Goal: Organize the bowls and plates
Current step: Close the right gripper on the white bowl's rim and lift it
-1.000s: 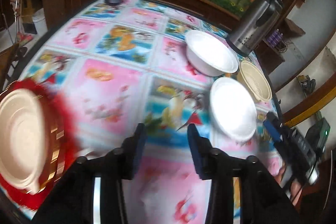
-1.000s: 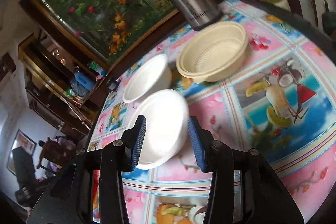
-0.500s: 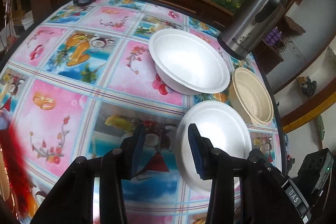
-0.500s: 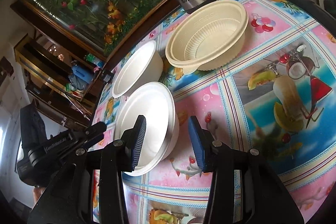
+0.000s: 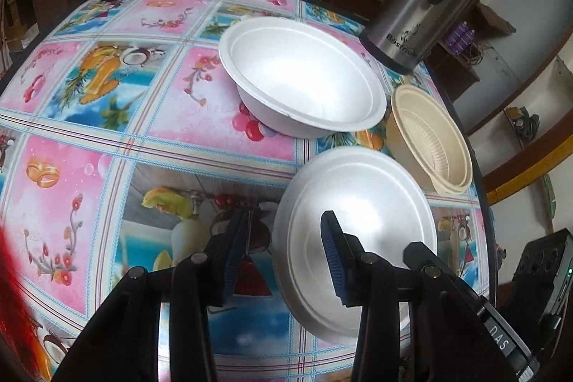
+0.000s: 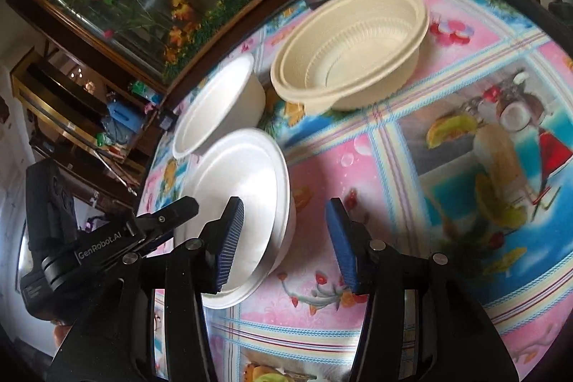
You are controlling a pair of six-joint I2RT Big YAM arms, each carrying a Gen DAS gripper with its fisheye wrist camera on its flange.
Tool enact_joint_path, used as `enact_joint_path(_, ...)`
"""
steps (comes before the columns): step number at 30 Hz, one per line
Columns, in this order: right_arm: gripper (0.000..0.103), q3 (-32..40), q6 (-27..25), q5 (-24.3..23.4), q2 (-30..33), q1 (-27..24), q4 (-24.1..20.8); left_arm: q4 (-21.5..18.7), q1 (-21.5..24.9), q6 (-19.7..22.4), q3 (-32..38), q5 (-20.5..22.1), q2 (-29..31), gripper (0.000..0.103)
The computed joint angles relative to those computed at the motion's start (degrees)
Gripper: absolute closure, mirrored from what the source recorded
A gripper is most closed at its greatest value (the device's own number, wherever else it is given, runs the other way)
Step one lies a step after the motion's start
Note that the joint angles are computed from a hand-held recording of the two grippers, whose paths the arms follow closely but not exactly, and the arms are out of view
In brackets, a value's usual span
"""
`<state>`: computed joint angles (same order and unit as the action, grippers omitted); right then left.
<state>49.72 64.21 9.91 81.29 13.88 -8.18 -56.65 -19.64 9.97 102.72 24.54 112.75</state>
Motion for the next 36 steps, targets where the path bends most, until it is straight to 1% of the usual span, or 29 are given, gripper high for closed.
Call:
enact_joint_path(3,0.055,0.4,0.4,-0.7,0.6,0.0,-0.6,-0.4,-0.1,0.6,0.1,-0.8,0.4,0.06)
enact_joint_path(5,0.055,0.4,0.6,-1.0,0.8,-0.1,-0.7,-0.8,0.1,0.8,0.3,-0.5,0.6,0.06)
enact_joint_path(10,0.055,0.5,0.9,0.5,0.8,0.3,-0.9,-0.9,0.2,1.0,0.2,-1.4,1.1,0.063)
enact_joint_path(11,0.059,0.6,0.9,0.6,0.9,0.3,-1.0,-1.1,0.2,1.1,0.3,-1.5,1.3,0.069)
enact_joint_path(12,0.061,0.6,1.1,0.4,1.0,0.2,-1.0,-1.2,0.3,1.0,0.3,-1.1,1.4,0.071)
enact_joint_path(13,0.068,0.6,1.3,0.3,1.1,0.2,-1.0,-1.6,0.5,0.9,0.5,-0.2,1.5,0.074)
enact_joint_path(14,0.069,0.4,1.4,0.1,1.1,0.1,-0.7,-2.3,0.7,1.0,0.9,0.5,1.7,0.08)
enact_joint_path(15,0.069,0.2,1.6,0.0,1.1,0.1,-0.2,-2.7,0.8,1.1,1.1,1.6,1.9,0.082)
enact_joint_path(18,0.074,-0.1,2.0,-0.1,1.1,0.2,1.0,-2.5,0.7,1.7,0.6,2.1,1.6,0.09)
enact_joint_path(19,0.075,-0.2,2.2,0.0,1.2,0.3,1.2,-3.1,0.7,2.1,0.8,2.9,1.7,0.094)
enact_joint_path(20,0.079,-0.2,2.2,0.0,1.1,0.3,1.3,-3.1,0.8,2.3,0.8,3.2,1.6,0.094)
enact_joint_path(22,0.083,-0.4,2.2,-0.5,1.1,0.3,2.1,-3.3,0.8,2.6,0.9,3.3,1.6,0.094)
enact_joint_path(25,0.086,-0.7,2.3,-0.7,0.9,0.3,2.7,-4.1,1.1,2.7,1.3,4.1,1.6,0.095)
enact_joint_path(30,0.086,-1.8,2.5,-1.1,-0.1,0.8,6.3,-2.7,2.1,2.6,-0.5,5.0,-0.2,0.096)
enact_joint_path(36,0.086,-1.4,3.9,-1.8,0.3,2.4,9.0,-0.5,4.5,2.7,-4.8,5.8,-3.6,0.096)
